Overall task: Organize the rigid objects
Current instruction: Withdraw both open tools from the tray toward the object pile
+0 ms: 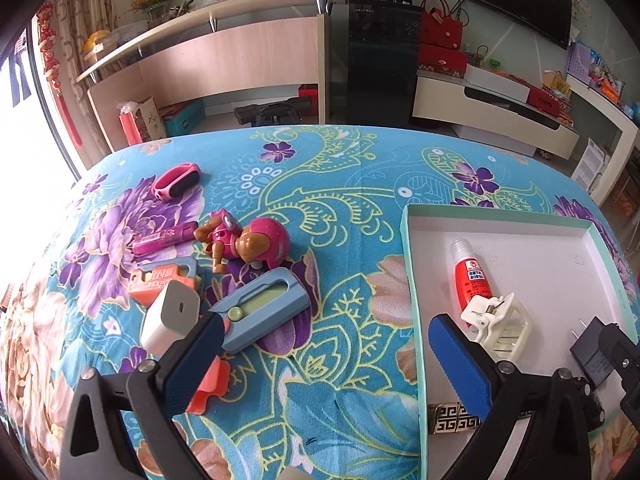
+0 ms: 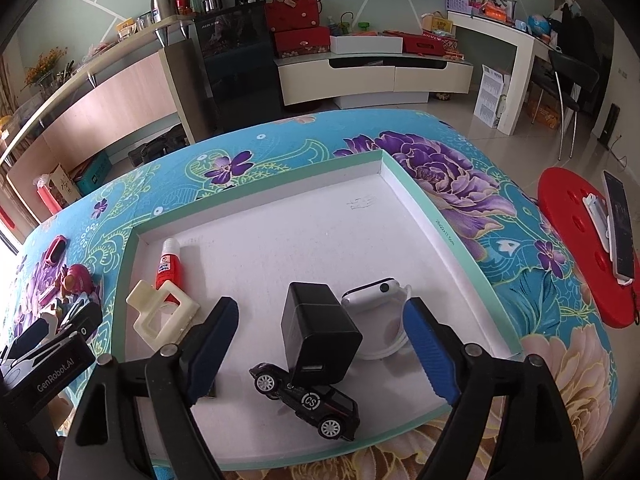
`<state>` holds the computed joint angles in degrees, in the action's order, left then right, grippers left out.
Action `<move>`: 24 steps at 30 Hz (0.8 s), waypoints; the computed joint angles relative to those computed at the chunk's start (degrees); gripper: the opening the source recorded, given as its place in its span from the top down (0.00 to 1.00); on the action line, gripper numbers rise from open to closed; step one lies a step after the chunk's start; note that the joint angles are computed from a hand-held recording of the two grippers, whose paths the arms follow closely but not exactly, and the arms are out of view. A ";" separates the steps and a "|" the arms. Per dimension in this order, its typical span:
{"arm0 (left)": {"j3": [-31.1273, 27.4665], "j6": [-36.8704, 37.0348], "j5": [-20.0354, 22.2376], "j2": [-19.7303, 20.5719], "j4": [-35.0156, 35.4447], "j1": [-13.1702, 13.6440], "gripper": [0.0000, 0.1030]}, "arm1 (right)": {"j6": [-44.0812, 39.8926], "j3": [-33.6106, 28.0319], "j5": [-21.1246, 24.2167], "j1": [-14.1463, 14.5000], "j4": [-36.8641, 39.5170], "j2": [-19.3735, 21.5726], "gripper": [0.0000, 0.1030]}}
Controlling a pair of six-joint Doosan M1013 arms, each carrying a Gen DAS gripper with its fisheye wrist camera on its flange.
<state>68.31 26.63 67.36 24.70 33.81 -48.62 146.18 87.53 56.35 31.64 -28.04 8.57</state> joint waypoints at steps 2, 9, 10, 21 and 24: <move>0.09 -0.36 0.18 0.01 0.23 -0.03 0.00 | 0.42 0.13 -0.39 0.01 -0.25 -0.10 0.02; 0.02 -0.82 0.78 0.14 0.33 -0.03 0.00 | 1.20 -0.01 0.72 -0.01 -0.70 0.19 0.01; 0.05 -0.97 0.80 0.11 0.43 -0.03 0.00 | 1.57 0.01 0.87 0.00 -0.92 0.20 0.01; 0.91 -1.98 1.34 -0.89 -0.23 0.51 0.00 | 0.68 -0.95 -0.58 1.03 -1.50 0.78 0.01; 1.65 -2.97 1.38 -1.70 -0.15 0.86 0.00 | -1.03 -1.36 -2.95 1.49 -0.63 0.94 0.01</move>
<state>69.96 23.66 68.73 23.00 33.66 -47.76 145.15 86.17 53.40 33.13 -28.67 9.51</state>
